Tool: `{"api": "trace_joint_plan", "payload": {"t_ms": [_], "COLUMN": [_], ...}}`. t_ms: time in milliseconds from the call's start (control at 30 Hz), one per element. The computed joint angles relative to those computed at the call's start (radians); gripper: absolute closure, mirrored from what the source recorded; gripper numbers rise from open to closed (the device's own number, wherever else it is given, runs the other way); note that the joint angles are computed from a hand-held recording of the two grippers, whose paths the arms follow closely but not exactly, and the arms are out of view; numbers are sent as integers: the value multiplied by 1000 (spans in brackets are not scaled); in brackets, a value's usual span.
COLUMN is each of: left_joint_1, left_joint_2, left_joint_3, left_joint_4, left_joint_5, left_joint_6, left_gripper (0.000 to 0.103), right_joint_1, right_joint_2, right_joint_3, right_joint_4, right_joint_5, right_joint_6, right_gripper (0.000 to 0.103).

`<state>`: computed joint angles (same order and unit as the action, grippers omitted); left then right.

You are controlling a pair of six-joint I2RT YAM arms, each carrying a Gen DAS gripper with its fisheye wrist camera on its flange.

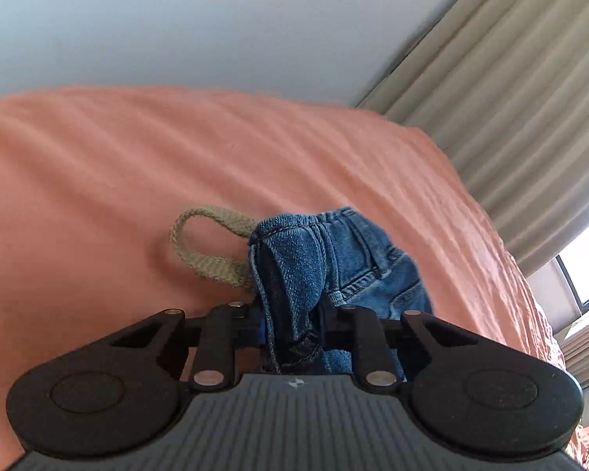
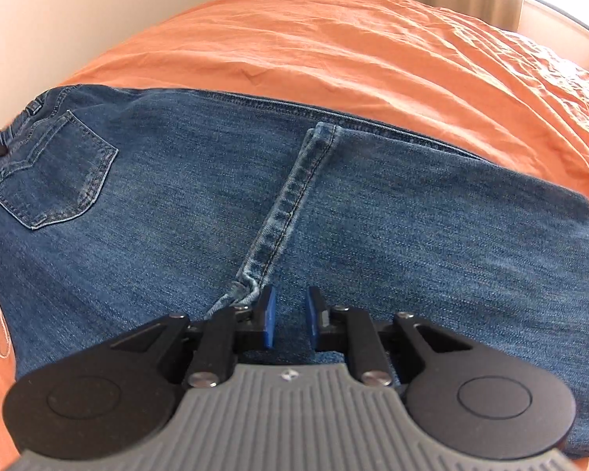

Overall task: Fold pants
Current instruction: 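Grasp the waistband with the left tool and fold it over the legs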

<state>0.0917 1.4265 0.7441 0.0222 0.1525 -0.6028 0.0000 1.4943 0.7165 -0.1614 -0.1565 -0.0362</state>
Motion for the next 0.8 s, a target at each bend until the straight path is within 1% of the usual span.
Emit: {"api": "trace_joint_plan", "payload": {"t_ms": [67, 133, 200, 233, 300, 367, 433, 500, 533, 667, 733, 800], "left_joint_1": [-55, -144, -268, -348, -498, -668, -805, -912, -963, -1103, -1155, -1206], "left_joint_2": [-105, -185, -231, -239, -226, -173, -99, -7, 38, 244, 352, 414], "left_joint_3": [12, 44, 97, 136, 208, 284, 345, 399, 424, 535, 609, 628], "left_joint_4": [-52, -103, -155, -187, -234, -263, -264, -249, -249, -280, -318, -352], "left_joint_5": [-38, -112, -223, -298, -429, -574, -692, -781, -808, -839, -818, -789], "left_joint_6": [14, 44, 88, 121, 174, 230, 298, 353, 365, 388, 381, 360], "left_gripper": [80, 80, 80, 81, 81, 81, 81, 81, 81, 82, 82, 82], "right_joint_1": [-24, -58, -112, -150, -209, -280, -362, -448, -503, -683, -787, -879], "right_joint_2": [-58, -127, -195, -232, -284, -331, -367, -395, -406, -412, -388, -354], "right_joint_3": [-21, -44, -65, -76, -85, -94, -97, -99, -100, -101, -98, -91], "right_joint_4": [-14, -39, -74, -99, -150, -201, -256, -302, -329, -415, -468, -520], "right_joint_5": [-35, -75, -128, -167, -215, -273, -339, -408, -448, -545, -589, -616], "right_joint_6": [-4, 1, -6, -19, -41, -72, -108, -152, -184, -295, -374, -458], "right_gripper": [89, 83, 83, 83, 82, 83, 82, 82, 82, 82, 82, 81]}}
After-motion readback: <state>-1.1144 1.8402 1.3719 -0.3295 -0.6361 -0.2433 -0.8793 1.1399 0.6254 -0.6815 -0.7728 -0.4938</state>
